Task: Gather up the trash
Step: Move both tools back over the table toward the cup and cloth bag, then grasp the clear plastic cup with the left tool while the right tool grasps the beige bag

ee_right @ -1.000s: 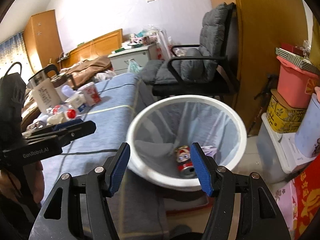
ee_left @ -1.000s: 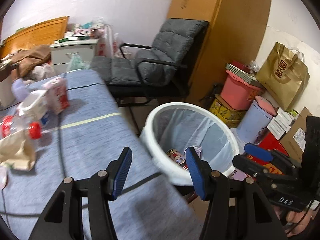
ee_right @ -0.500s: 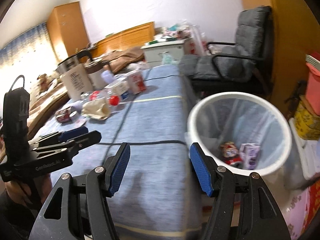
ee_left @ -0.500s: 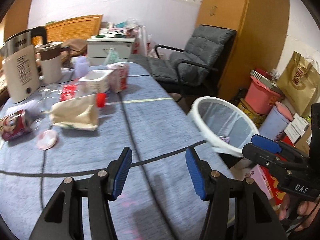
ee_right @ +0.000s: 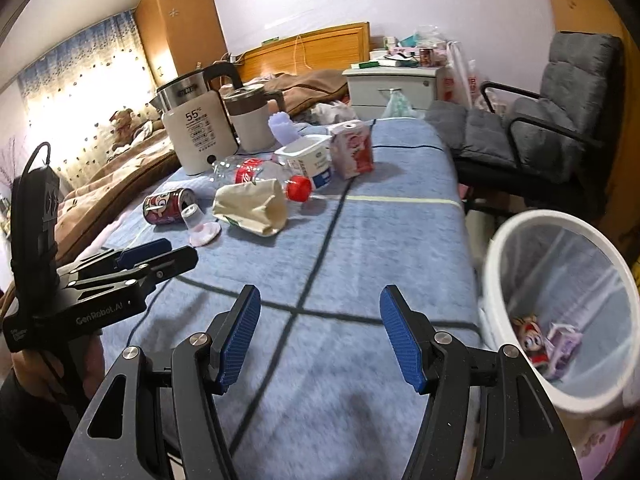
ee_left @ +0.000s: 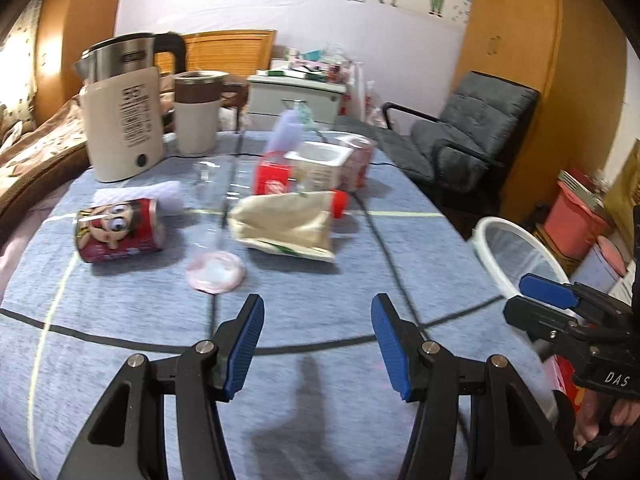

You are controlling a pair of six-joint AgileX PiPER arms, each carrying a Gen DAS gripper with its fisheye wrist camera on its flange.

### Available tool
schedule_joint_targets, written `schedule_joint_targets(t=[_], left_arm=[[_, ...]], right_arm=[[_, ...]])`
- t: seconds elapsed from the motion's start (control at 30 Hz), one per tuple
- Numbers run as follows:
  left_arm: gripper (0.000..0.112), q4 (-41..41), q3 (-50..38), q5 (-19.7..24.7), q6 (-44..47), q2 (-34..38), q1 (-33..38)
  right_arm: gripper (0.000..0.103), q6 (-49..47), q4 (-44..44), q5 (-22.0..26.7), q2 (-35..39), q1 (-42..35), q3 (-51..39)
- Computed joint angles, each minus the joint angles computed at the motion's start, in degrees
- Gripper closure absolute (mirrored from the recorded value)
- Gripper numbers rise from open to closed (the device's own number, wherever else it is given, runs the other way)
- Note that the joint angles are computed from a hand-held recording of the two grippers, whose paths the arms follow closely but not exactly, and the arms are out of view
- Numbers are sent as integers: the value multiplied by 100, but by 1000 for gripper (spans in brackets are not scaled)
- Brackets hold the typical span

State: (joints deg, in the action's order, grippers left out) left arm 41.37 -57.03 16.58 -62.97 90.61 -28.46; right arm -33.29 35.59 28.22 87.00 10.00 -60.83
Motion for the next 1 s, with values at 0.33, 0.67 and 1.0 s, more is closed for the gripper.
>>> schedule_joint_targets(t=[0.33, 0.67, 1.0], left_arm=[[54, -981, -404, -59, 1220, 430, 889], [54, -2580, -958, -49, 3008, 1055, 1341], [70, -4783, -1084, -192, 5294, 1242, 1638]], right_arm=[[40, 309, -232, 173, 1178, 349, -1304], [40, 782, -515, 760, 2766, 645, -3181], [42, 1197, -791, 1416, 3905, 814, -4757]])
